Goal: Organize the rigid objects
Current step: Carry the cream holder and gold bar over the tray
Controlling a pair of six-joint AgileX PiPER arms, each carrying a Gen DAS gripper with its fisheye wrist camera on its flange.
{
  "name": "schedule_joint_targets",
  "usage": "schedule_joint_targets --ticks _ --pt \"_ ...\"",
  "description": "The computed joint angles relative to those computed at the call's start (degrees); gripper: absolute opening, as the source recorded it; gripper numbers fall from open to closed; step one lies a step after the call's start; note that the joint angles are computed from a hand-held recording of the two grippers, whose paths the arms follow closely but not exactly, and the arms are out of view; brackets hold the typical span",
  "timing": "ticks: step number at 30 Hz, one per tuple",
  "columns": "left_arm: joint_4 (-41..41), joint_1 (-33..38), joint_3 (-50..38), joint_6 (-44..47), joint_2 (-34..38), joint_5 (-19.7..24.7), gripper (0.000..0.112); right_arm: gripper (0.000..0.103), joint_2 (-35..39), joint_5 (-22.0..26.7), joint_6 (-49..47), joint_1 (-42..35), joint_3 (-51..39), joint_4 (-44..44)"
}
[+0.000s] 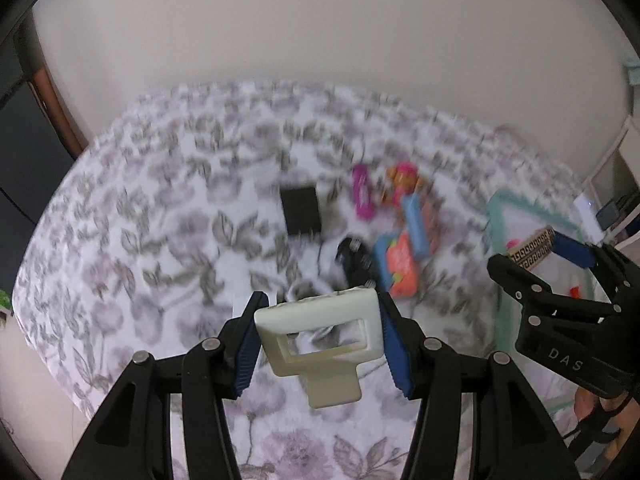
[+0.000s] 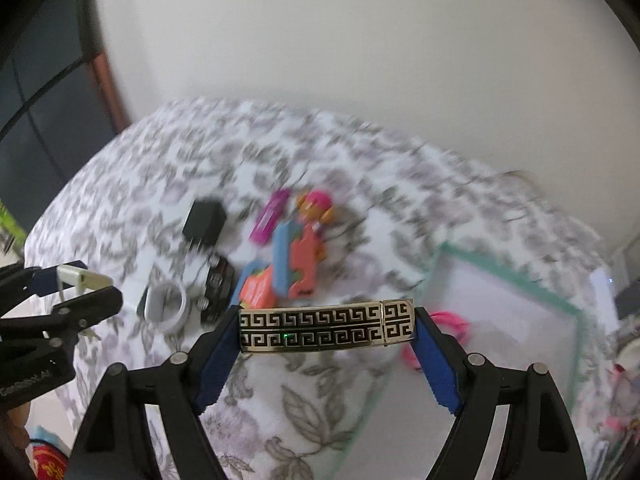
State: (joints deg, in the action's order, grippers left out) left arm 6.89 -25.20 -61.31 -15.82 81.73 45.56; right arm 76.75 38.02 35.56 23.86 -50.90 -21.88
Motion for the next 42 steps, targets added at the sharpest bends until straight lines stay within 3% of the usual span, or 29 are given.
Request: schedule_joint_targets --ticks 9,13,18,23,26,29,32,42 --pt "0.2 -7.6 -8.0 -2.2 0.2 1.8 0.056 0.084 -11.4 13.3 5.7 -2.3 -3.2 -5.9" --pt "-2.3 -11.1 -11.4 -1.5 2.4 2.2 0.056 0.084 -16.8 17.2 4.9 -7.5 -3.6 -5.8" --pt "1.4 -18.9 -16.2 -6.4 7.3 3.9 0.056 0.084 -20.2 19.3 0.0 -18.1 -2.7 -2.8" --pt "2.3 -25.2 -19.0 -8.7 13.2 2.9 0.056 0.084 -20.2 16.1 -9.9 -34.9 0.4 6.1" --pt "5.3 -28.9 -20.4 -11.0 17.7 3.1 0.056 0.084 -18.8 14.0 -14.8 -41.7 2.5 9.7" --pt "2.9 -30.0 -20.9 -10.1 21.3 2.3 0.056 0.084 -16.1 12.3 -19.7 -47.5 4.6 14.2" --pt "2.2 -31.3 -20.9 -9.3 23.3 1.5 0.056 0.084 -13.3 10.7 -22.2 -50.4 6.7 16.5" --pt "4.6 -32.5 -19.6 -10.7 25.6 0.6 0.056 0.084 -5.9 6.7 -21.8 -49.5 11.4 16.8"
